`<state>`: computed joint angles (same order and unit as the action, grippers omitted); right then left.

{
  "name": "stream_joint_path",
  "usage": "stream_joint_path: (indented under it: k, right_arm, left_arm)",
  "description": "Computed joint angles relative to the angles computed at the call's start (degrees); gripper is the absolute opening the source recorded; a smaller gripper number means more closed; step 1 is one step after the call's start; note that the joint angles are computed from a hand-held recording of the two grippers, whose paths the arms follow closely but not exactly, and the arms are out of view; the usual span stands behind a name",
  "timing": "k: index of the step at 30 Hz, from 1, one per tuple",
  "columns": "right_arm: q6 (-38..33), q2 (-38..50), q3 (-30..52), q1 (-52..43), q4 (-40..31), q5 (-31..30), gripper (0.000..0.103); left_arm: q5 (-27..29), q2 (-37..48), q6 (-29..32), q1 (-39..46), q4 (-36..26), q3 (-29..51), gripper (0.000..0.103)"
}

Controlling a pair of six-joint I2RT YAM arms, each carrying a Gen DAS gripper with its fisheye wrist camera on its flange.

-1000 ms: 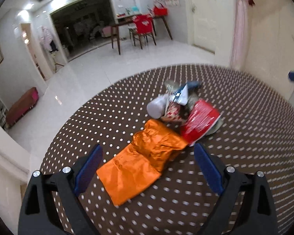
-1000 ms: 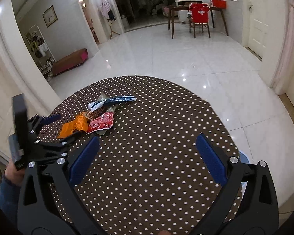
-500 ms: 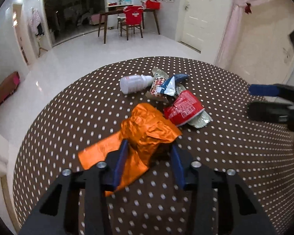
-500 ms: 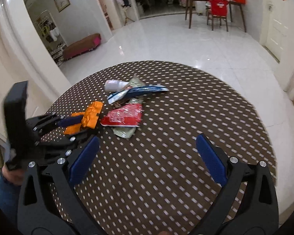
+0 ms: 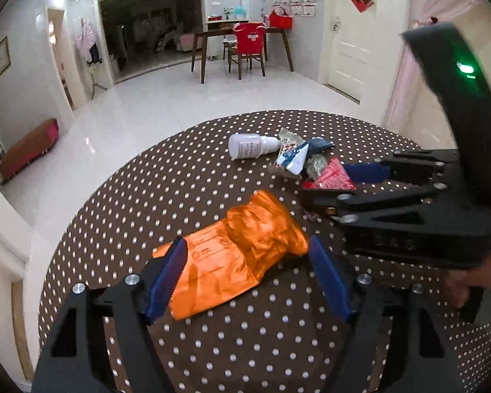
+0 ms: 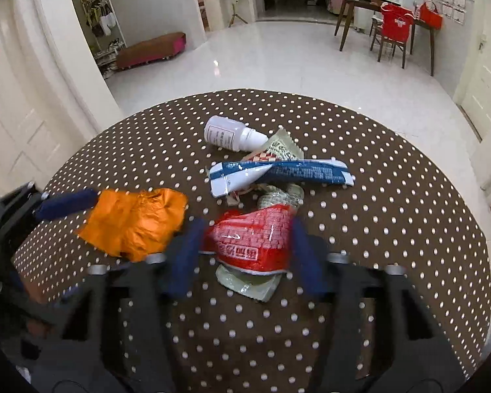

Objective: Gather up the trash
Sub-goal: 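Grasp the orange bag with the left tool while the right tool grasps the red snack wrapper, then carry both items to the wastebasket and open both tools to drop them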

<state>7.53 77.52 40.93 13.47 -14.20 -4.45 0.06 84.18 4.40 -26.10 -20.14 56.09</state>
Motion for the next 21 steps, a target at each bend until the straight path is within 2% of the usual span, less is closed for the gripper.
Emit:
stream_joint_path:
  k: [2,5,6,8,9,12,14,16,21]
  right_arm:
    - [-0.6,-2.6,-1.6,-1.1,-1.1,-1.6,0.034]
    - [-2.0,-7.6,-4.6,-3.8,-3.0,-4.7,0.033]
    - [-2.5,-9.3,-5.6,-5.0,-3.7,-6.0,0.033]
    - [-3.9,-13.5,-7.5,-8.0,-5.9,-8.6,0.033]
    - [-4.6,-15.4,-8.4,-9.6,-6.9,-9.7,0.033]
    - [-7.0,-20.5,-10.6,-14.3,-10.8,-13.3,0.033]
    - [-9.8,-23.2,-11.5,-17.2,-13.9,-14.7,0.041]
    - [-11.7,-26.6,-12.8,-19.4,-16.7,-15.9,0.042]
    - [-15.2,-28.8,-12.1,-23.6,-20.8,-18.5,0.043]
  left_arm:
    - [-1.2,2.1,1.3,-0.9,-0.3,1.6,0.075]
    - [-0.3,5.6,3.6,-1.8,-0.8,4.2,0.074]
    - [-0.4,6.4,4.4,-2.3,-1.3,4.8,0.072]
    - [0.6,6.6,5.1,-3.0,-1.7,5.1,0.058]
    - [2.1,6.8,5.0,-2.9,-2.6,5.7,0.048]
    - [1.6,6.5,3.5,-4.1,-2.7,5.4,0.043]
    - [1.4,5.6,2.6,-4.6,-2.7,4.4,0.041]
    - [0.8,4.4,2.2,-5.2,-2.7,3.3,0.036]
    - [1.0,0.7,-0.8,-6.8,-2.6,-0.4,0.032]
